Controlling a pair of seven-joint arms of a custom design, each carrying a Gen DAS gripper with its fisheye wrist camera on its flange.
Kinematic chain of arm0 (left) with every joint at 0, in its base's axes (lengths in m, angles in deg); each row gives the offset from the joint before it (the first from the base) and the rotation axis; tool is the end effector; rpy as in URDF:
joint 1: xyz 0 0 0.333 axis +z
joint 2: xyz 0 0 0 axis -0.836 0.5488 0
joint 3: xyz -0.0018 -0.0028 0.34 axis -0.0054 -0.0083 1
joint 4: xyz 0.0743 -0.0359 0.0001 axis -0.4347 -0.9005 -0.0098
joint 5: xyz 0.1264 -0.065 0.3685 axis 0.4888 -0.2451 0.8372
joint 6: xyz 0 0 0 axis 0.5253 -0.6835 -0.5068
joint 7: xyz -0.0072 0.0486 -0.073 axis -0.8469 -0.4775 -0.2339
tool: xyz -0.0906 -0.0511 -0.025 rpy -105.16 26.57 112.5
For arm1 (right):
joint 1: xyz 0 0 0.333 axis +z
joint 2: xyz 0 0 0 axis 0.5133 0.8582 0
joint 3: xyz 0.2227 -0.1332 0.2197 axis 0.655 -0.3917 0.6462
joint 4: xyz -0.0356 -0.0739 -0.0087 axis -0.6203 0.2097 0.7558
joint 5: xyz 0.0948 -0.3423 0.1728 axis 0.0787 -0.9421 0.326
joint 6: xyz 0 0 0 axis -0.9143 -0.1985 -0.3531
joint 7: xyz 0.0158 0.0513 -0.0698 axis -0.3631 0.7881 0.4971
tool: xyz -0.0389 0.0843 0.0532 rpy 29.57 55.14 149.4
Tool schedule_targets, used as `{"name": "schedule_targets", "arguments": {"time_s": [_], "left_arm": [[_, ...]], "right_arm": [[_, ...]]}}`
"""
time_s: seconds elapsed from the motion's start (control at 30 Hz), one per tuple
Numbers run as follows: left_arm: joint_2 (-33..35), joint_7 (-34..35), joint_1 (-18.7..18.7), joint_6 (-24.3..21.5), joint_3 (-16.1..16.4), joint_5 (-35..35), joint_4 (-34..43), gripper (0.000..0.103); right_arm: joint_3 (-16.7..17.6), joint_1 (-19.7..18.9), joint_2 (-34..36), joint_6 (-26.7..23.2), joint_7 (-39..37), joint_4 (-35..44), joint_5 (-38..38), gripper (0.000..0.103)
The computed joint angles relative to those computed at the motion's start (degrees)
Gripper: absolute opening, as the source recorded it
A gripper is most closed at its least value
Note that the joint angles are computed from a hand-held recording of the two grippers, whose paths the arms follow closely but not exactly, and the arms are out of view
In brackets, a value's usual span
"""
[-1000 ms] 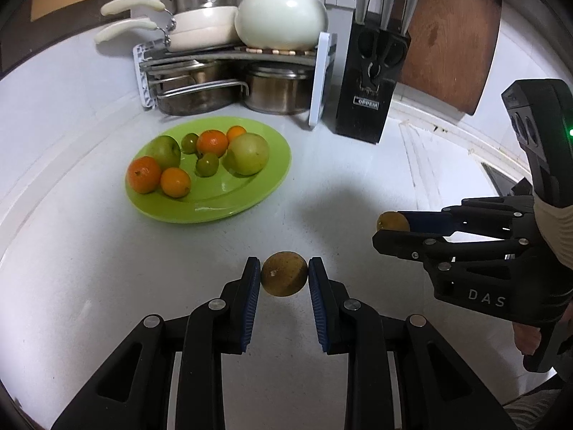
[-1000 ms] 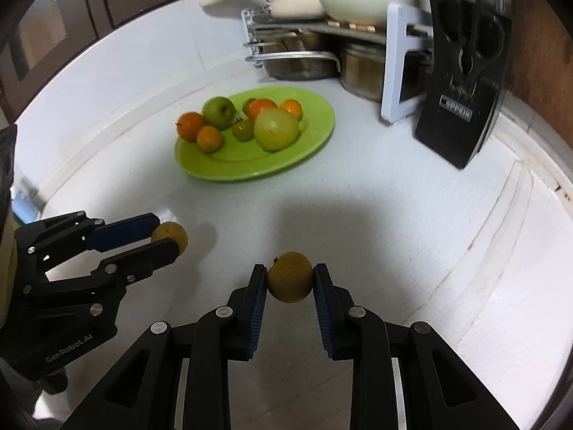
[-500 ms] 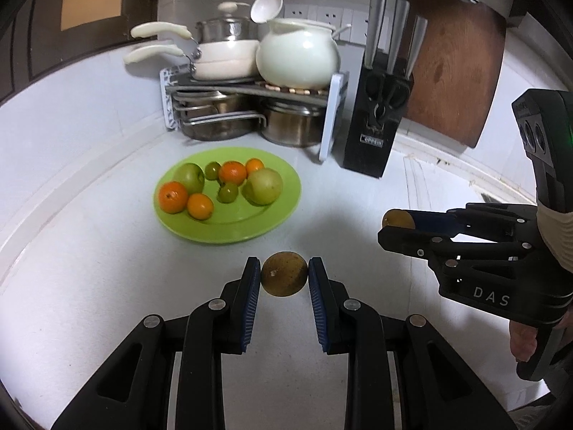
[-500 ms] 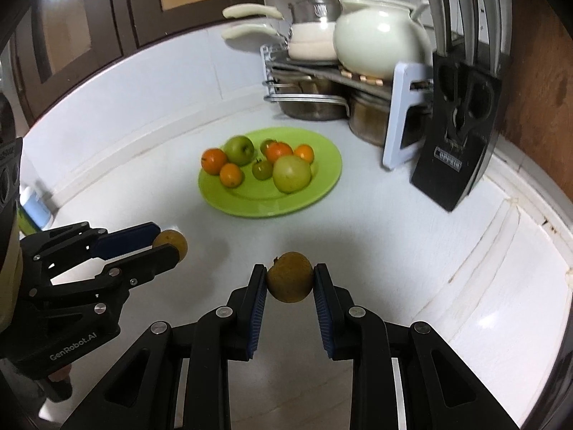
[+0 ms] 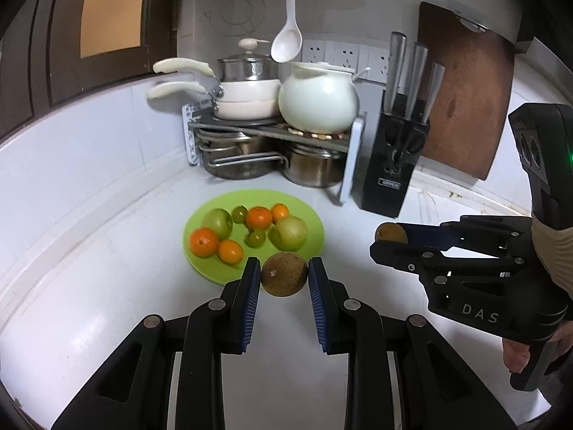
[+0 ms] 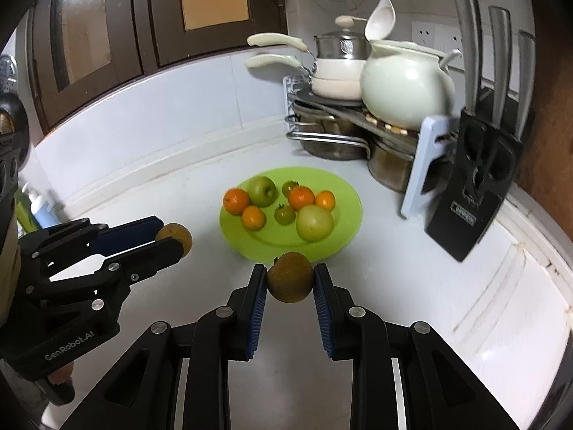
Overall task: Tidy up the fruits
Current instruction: 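Carry both brown fruits onto the green plate and open both tools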
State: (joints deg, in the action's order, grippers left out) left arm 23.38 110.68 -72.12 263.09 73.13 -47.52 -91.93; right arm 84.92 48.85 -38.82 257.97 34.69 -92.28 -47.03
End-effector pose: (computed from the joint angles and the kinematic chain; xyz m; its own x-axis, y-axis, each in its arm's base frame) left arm 0.5454 -0.2872 0.3425 -0.5643 -0.8250 0.0318 -0.4912 0.3045 -0.8161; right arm 0.5014 0.1273 0.3351 0.0583 -0.9969 -0.0525 -0.6495 0.0020 -0.7604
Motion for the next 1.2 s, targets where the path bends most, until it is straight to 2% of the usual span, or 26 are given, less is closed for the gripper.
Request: {"name": "schedule_targets", "arguments": {"time_s": [0.3, 0.6, 0.67, 0.77, 0.93, 1.1, 1.17, 1.2], "left_arm": [[1.55, 0.62, -0.73, -2.60, 1.28, -0.88, 4.90, 0.028], [6.56, -0.18, 1.94, -7.99, -1.09, 2.52, 14.37, 0.028], [8.11, -0.28, 2.99, -9.61, -2.35, 3.42, 16.88, 0.028], [11.23, 0.25, 6.08, -13.18, -6.27, 5.11, 21.64, 0.028], [16.62, 3.59, 9.11, -18.91, -11.18, 5.14, 29.18, 0.028], [22.49, 8.21, 8.60, -25.24, -12.63, 1.91, 38.29, 0.028], [24.87, 10.23, 8.13, -28.16, -13.06, 0.21, 42.23, 0.028], [26.39, 11.36, 7.80, -30.00, -13.24, -0.66, 44.79, 0.028]], "right_arm": [[-0.78, 0.10, 1.51, -0.43, -1.97, 4.47, -0.17, 0.028], [-1.98, -1.14, 5.28, -5.07, -2.95, 11.80, -1.10, 0.028], [-2.87, -0.73, 6.52, -5.99, -3.47, 13.63, -0.84, 0.028], [-4.36, -0.07, 8.58, -7.64, -4.13, 16.64, -0.41, 0.028], [-5.78, -0.44, 11.92, -10.68, -4.23, 21.50, -0.85, 0.028], [-5.59, -2.88, 16.30, -15.57, -2.92, 27.96, -3.16, 0.028], [-7.85, -1.60, 18.30, -18.10, -2.04, 30.79, -4.03, 0.028], [-7.89, -1.87, 19.12, -18.67, -1.68, 31.82, -4.62, 0.028]]}}
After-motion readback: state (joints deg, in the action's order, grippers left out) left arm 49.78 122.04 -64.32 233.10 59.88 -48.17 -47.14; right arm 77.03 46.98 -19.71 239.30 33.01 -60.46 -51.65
